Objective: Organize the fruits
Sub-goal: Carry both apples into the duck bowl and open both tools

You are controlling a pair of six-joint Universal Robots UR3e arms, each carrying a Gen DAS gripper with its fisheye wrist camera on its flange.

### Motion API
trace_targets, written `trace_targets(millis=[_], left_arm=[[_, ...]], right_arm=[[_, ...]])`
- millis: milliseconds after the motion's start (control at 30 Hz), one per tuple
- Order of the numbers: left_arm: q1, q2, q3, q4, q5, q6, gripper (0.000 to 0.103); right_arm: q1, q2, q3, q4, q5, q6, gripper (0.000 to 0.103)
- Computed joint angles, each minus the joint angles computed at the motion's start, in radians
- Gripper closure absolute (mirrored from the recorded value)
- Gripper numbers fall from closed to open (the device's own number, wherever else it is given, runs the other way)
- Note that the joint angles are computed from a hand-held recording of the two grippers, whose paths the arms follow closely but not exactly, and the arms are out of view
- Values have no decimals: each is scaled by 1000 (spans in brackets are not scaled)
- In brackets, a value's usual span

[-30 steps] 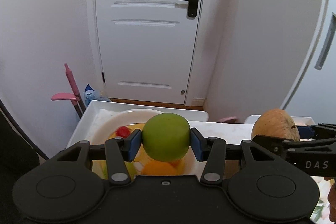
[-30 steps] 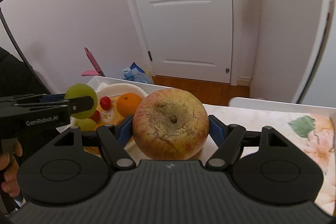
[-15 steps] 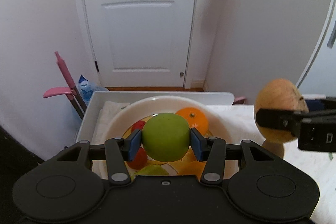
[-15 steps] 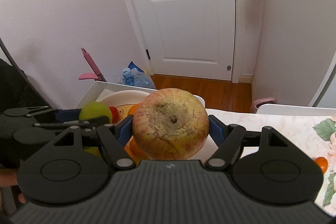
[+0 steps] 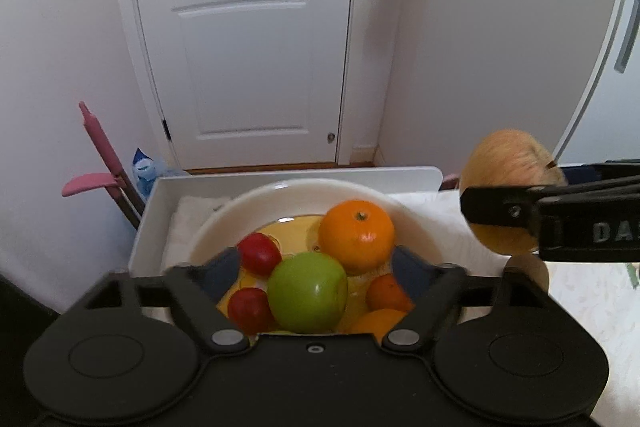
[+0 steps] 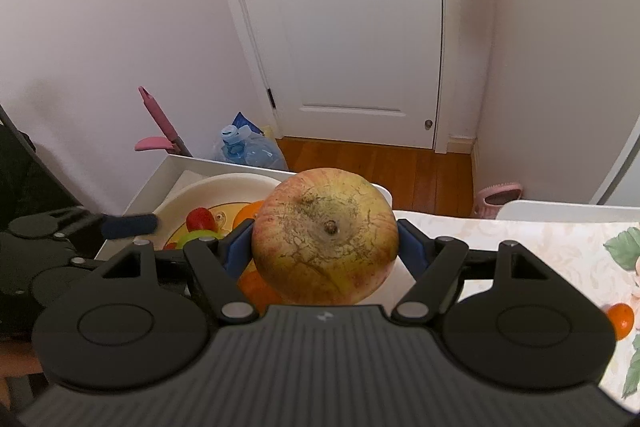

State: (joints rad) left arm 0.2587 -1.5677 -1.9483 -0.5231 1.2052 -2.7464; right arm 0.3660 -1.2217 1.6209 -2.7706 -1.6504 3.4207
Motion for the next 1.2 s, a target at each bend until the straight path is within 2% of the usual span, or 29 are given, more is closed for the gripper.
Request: trace_targets(millis=[400,667,933,1200], left_arm=[[137,152,-69,-70,-20,5,15],[221,206,-91,-107,-35,32,15],[251,199,-98,-106,-36,34,15],[263,204,-115,-109,-37,45,15]], right_arm=[[29,134,-211,47,40,-71,14],[65,346,-481,72,67,-113,14],[79,583,-807,198,103,-136,14],[72,637,-856,228,122,-151,13]])
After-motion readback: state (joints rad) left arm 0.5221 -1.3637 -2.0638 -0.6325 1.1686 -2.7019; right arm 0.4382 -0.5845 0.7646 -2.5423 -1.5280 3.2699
